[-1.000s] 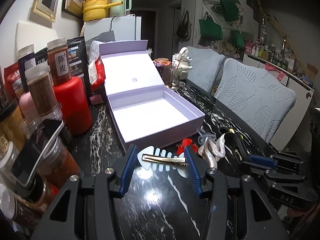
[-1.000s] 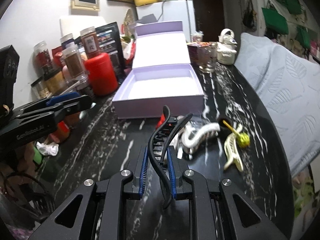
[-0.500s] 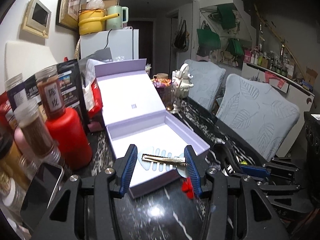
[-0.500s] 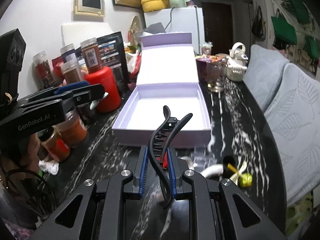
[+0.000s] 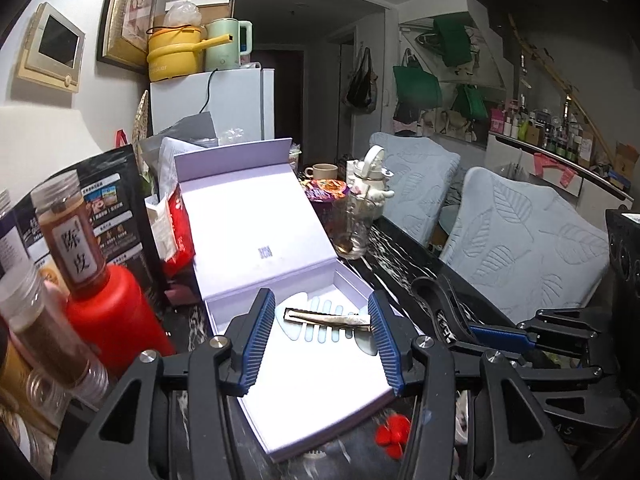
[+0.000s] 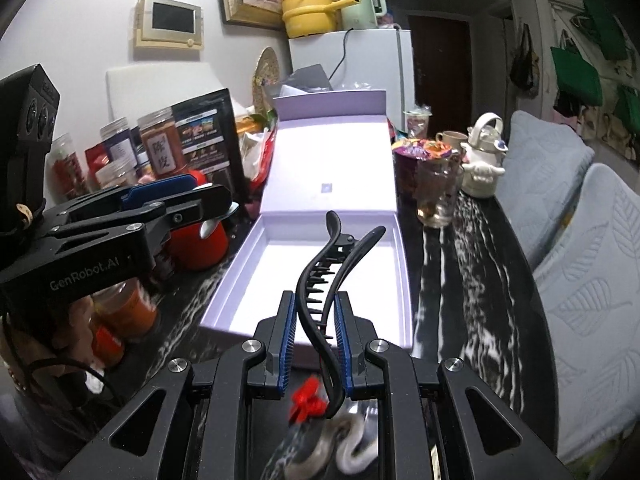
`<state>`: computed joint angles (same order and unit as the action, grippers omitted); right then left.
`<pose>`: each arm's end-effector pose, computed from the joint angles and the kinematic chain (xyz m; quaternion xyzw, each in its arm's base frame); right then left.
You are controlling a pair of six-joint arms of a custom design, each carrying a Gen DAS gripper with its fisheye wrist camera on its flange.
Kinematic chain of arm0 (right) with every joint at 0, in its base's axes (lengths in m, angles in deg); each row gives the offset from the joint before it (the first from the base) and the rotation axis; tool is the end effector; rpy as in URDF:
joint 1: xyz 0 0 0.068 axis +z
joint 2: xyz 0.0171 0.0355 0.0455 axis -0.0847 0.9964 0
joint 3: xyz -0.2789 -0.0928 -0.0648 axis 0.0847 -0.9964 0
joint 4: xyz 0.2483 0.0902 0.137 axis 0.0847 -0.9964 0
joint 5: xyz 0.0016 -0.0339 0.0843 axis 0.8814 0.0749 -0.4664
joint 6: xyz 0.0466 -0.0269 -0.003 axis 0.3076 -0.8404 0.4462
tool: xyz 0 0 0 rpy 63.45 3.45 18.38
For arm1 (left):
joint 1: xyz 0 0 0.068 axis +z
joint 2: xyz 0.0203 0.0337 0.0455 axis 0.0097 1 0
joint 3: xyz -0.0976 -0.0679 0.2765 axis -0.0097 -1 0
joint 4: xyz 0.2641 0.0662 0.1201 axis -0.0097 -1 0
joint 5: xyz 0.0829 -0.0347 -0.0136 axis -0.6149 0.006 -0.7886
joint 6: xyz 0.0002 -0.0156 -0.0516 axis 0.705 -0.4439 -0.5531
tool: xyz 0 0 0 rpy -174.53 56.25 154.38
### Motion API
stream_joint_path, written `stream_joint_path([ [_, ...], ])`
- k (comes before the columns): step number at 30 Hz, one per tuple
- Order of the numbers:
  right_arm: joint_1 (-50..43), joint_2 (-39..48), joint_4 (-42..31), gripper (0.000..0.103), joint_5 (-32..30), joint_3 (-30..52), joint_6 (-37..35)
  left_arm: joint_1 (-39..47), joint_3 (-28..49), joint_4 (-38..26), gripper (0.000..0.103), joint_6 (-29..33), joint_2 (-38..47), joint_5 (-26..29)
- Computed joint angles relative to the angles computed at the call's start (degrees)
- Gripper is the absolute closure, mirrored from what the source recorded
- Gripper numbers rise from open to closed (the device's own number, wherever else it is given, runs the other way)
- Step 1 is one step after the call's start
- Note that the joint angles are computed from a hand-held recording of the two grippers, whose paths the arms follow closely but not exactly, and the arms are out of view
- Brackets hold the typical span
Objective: Organize rigid objects
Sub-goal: 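Lift both held clips and carry them over the lavender box, then open the left tool over the box while the right tool releases the black clip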
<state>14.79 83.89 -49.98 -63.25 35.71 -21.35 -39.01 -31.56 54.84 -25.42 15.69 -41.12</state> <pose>0.2686 0.0982 0.2277 -0.1182 0.8827 0.1284 0.4364 0.2849 -0.2234 0.2392 0.1539 0.8486 -0.1035 0.4955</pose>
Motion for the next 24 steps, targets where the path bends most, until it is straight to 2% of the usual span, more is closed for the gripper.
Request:
stream_joint_path([
  [13, -3.40, 13.61, 3.11, 0.084, -3.68, 12.68, -4.97, 5.42, 10.71, 0.77, 0.055, 2.17, 9.21, 1.01],
  [16, -4.00, 17.48, 3.43, 0.084, -4.82, 15.96, -4.74, 6.61, 14.06, -0.12, 0.055, 2.19, 12.39, -0.68],
  [24, -5.21, 25.90, 3.21, 0.084, -6.36, 23.09, -2.97, 9.58, 18.85, -2.03, 0.055, 1.17, 18.45, -0.31],
])
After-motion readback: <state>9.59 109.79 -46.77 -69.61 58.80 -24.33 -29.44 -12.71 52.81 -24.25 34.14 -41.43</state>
